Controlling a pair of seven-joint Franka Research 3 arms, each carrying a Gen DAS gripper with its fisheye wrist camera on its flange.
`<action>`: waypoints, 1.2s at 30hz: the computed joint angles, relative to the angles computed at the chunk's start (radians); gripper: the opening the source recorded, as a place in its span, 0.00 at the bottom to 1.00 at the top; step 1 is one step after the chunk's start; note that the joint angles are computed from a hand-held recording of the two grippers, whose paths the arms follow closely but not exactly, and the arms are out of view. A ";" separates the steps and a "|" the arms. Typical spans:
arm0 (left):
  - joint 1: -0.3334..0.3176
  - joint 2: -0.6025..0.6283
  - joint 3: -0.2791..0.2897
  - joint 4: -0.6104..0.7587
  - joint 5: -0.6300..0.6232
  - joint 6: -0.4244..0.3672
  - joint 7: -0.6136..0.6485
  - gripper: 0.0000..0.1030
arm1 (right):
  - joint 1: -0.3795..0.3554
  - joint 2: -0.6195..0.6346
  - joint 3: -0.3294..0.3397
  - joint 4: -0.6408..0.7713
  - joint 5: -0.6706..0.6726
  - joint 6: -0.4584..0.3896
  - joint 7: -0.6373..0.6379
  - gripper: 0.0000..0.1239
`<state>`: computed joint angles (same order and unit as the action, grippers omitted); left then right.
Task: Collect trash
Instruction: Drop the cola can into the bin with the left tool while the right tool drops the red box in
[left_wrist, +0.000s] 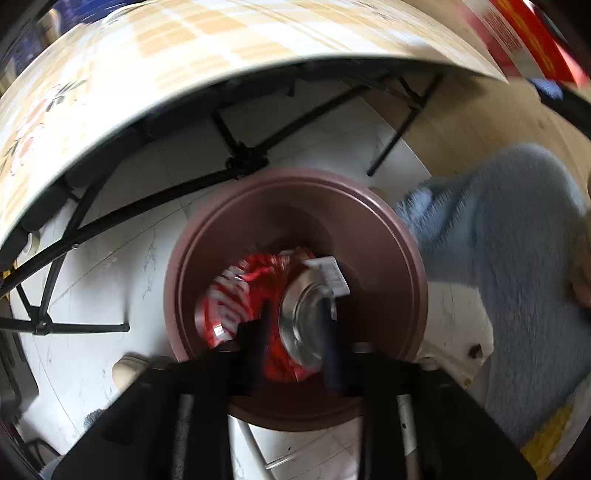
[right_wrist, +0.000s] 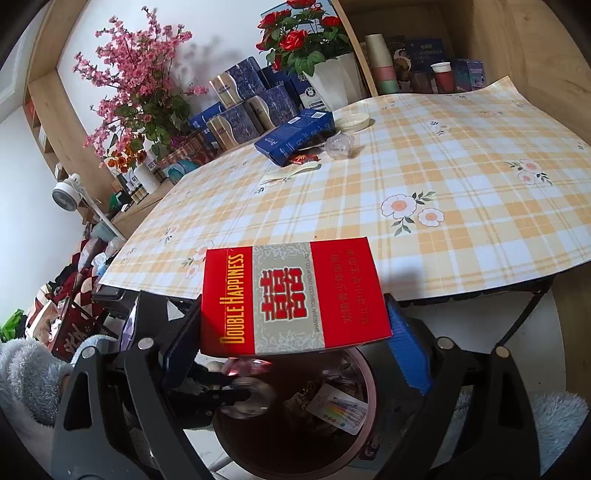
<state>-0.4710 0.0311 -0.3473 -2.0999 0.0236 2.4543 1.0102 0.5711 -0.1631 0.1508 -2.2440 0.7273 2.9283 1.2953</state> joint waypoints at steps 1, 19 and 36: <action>0.001 -0.006 0.003 -0.003 0.025 0.013 -0.032 0.57 | -0.002 0.001 0.002 0.000 -0.008 -0.002 0.005 0.71; 0.162 -0.574 -0.125 -0.282 0.519 0.067 -0.710 0.94 | -0.033 0.050 0.069 0.036 -0.372 -0.104 0.141 0.71; 0.162 -0.760 -0.129 -0.441 0.620 0.043 -1.019 0.94 | 0.026 0.237 0.077 0.250 -0.585 -0.559 0.101 0.72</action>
<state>-0.3086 -0.7294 -0.4761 -2.5412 0.6438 2.4975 -0.0092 0.5973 0.0738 0.2277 -1.9941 0.1426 2.3693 1.3962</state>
